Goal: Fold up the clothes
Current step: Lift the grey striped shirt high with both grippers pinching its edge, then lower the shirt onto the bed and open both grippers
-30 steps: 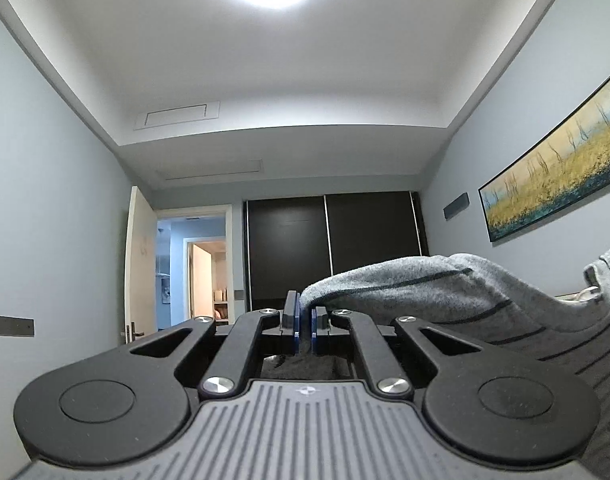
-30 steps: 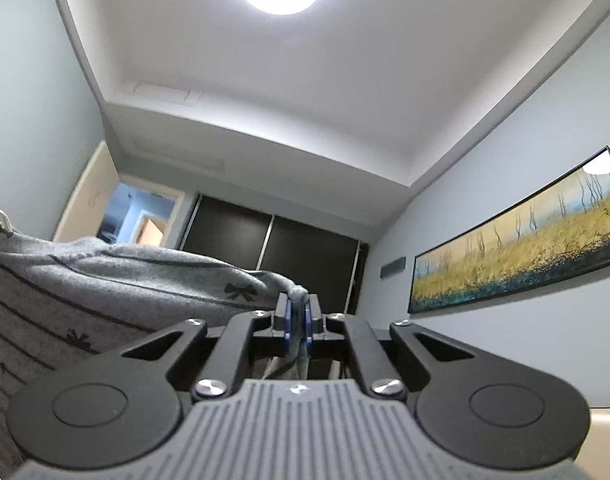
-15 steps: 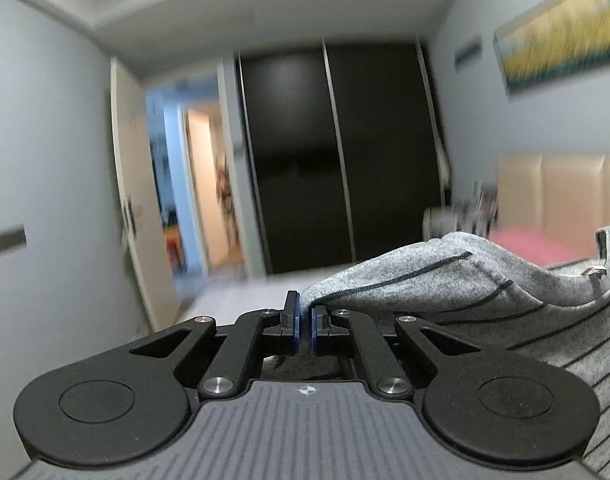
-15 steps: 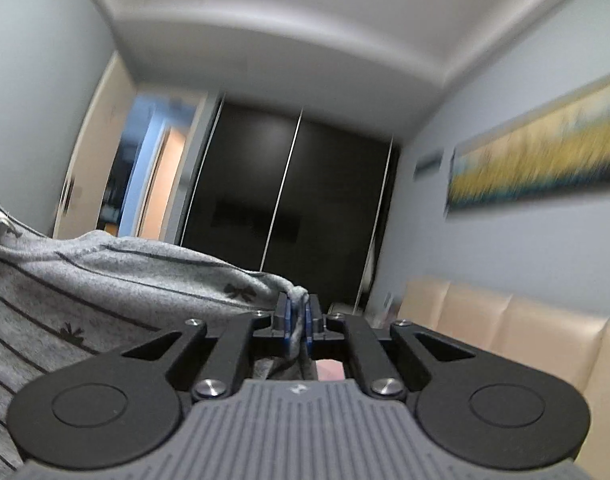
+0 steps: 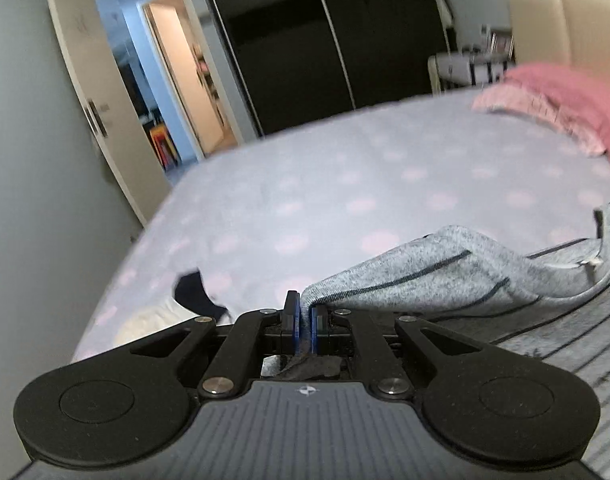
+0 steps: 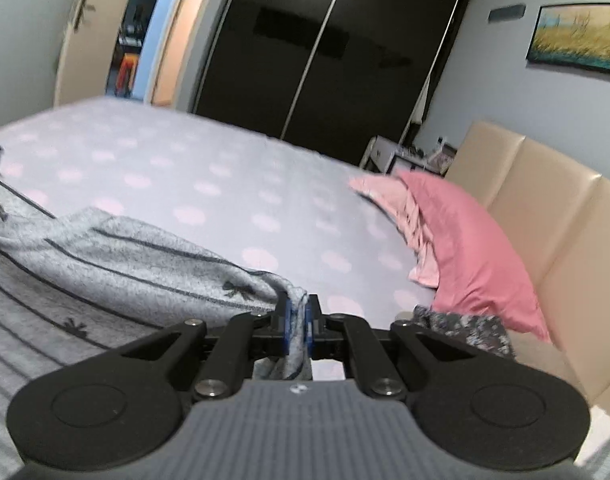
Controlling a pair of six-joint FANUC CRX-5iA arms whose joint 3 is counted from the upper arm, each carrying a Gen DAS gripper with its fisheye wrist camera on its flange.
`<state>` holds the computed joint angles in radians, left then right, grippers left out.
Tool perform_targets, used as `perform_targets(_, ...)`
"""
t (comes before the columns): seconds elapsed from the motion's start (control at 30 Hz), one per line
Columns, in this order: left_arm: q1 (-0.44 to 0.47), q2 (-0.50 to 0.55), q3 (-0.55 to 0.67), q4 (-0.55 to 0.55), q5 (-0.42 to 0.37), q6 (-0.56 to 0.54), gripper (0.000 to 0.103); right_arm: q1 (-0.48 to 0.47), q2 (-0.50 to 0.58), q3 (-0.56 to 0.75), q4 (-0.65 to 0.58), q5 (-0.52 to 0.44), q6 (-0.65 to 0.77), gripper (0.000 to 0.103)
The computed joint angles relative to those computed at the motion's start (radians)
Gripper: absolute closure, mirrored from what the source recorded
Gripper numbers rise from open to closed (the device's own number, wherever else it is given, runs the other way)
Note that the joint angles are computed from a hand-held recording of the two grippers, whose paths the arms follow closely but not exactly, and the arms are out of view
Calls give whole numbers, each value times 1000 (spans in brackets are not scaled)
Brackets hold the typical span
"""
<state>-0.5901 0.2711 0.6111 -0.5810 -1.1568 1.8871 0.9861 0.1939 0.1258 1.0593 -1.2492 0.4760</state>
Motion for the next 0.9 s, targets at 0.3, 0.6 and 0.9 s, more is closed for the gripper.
perform_targets(0.3,76,188,35,110,-23,-67,99,-105,153,57,-180,74,80,95)
perform_targets(0.6,102,266,57,168,-65,-113,91,-144,215,86,-301,87,145,75)
perform_targets(0.9,121,37,-140,192,11,-64,57,-136,10,-22,-356,136,90,34)
